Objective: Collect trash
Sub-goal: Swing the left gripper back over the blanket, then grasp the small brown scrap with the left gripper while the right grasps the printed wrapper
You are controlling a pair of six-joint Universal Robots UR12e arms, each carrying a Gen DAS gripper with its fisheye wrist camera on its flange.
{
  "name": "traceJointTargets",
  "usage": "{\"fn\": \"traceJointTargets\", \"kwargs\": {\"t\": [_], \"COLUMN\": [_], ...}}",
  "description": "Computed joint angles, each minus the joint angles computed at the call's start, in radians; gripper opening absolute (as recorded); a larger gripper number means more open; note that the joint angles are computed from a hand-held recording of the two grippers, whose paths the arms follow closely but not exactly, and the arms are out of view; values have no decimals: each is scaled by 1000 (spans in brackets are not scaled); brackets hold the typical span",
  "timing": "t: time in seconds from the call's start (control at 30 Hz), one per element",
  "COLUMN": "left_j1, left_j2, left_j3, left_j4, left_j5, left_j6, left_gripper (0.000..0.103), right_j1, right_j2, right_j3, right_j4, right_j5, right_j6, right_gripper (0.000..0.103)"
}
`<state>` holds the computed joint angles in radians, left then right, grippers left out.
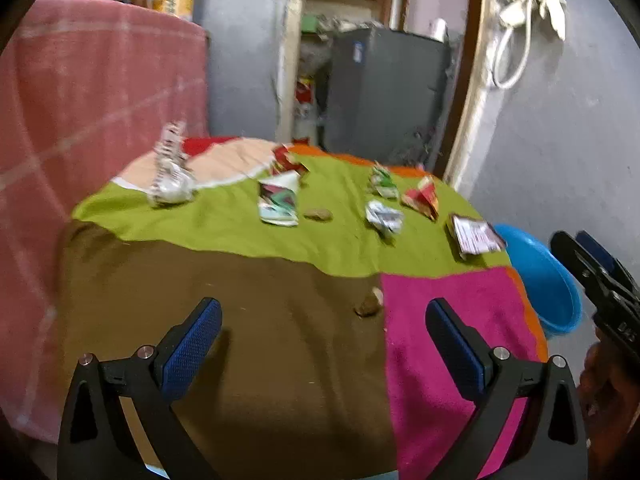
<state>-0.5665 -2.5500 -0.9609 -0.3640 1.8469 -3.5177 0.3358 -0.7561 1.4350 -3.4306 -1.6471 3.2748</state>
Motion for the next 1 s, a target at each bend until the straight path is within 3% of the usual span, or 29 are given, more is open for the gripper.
{"fn": "traceJointTargets", "kwargs": {"t": [0.07,0.3,0.47,0.53,0.63,0.73,1.0], "left_j1": [3,14,16,18,22,25,28], "left_j2": [-7,-41,-55,-59,-60,-59,-65], "left_j3": [16,89,119,126,129,127,140], "left_j4": [-29,-146,-168,-181,-193,-191,-200], "left_j5": [-24,-106,-111,-119,-136,-152,-163], "left_j6": [4,29,48,47,43,38,23], "left_gripper": [96,61,43,29,20,15,15], "right_j1": [-2,-14,-22,-26,-27,-28,-29], "right_j2": [2,10,23,30,43,60,97], "right_j3": [-6,-32,-74,-94,-134,-175,-255], "right_j4": [29,124,228,271,341,406,512], "right_j5": [8,47,84,102,114,126,94], "right_j6": [-1,-7,-16,-18,-33,-42,-56], "right_gripper": [103,103,103,103,103,103,102]}}
